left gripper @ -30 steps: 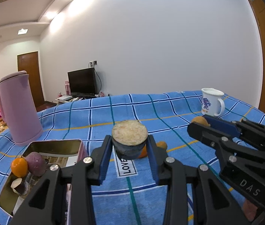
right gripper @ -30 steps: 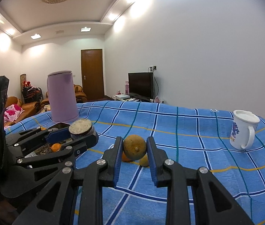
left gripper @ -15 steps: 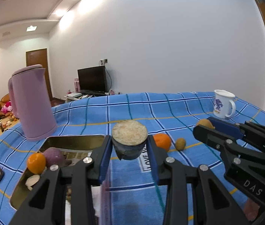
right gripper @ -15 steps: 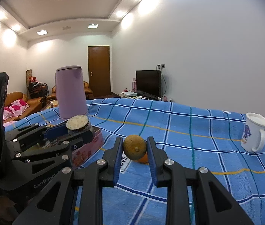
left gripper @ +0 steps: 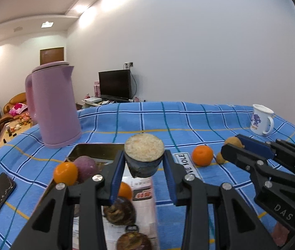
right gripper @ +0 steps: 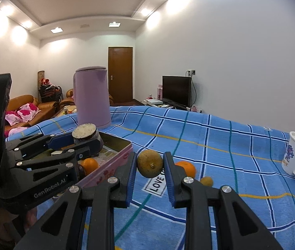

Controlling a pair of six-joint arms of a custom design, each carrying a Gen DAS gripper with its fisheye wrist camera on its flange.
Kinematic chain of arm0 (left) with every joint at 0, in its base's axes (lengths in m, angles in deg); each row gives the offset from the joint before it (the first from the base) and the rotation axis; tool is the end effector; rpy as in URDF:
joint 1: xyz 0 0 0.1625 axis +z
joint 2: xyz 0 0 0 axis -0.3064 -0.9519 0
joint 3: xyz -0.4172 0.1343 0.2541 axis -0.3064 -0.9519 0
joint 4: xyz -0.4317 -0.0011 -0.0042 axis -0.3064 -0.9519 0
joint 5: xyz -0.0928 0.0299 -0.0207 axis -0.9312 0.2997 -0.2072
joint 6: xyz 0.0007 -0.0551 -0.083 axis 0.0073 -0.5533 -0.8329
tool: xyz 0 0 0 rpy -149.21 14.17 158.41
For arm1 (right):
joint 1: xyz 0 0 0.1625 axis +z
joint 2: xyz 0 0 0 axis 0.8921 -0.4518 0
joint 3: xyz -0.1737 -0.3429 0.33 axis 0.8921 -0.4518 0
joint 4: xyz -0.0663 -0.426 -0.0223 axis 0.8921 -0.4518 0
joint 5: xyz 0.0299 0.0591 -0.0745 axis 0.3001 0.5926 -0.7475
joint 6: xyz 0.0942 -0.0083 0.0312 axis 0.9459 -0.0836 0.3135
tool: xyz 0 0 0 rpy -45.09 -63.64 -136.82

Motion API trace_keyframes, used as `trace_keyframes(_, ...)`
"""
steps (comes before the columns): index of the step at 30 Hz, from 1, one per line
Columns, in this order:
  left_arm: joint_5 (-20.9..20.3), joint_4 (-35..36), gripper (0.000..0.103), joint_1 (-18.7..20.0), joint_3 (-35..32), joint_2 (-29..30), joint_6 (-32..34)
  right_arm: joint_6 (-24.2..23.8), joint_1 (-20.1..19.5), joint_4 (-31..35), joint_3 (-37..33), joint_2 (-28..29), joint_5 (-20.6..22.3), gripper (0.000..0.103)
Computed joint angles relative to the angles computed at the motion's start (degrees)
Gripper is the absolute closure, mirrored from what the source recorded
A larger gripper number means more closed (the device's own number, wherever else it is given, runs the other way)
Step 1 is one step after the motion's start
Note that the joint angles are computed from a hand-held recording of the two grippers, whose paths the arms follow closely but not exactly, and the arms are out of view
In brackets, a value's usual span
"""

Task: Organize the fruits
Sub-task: 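Carry the taro piece with the left tool while the right tool carries its fruit over the box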

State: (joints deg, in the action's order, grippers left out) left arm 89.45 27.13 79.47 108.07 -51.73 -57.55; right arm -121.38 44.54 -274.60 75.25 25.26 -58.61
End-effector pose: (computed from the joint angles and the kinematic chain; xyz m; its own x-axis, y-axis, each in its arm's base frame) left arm 0.0319 -0.4011 0.2158 -0.6620 -0.3548 -0.6602 0.5500 0.3684 -0.7495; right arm 0.2940 -0.4651 -0.1082 -0.4306 -0.7570 0.4914 -0.8647 0.1902 -0.4648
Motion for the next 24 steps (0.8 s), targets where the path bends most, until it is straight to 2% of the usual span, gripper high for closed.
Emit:
trace_keyframes(19, -1.04, -0.34, 0.065, 2.72, 1.91, -6.61, 1.95, -0.02, 3.54, 2.45, -2.21, 2.70, -0.07, 0.076)
trace_keyframes(24, -1.47, 2.71, 0.065, 3.49, 1.24, -7.59, 0.32, -0.14, 4.15, 3.36, -2.71, 3.03, -0.37, 0.076)
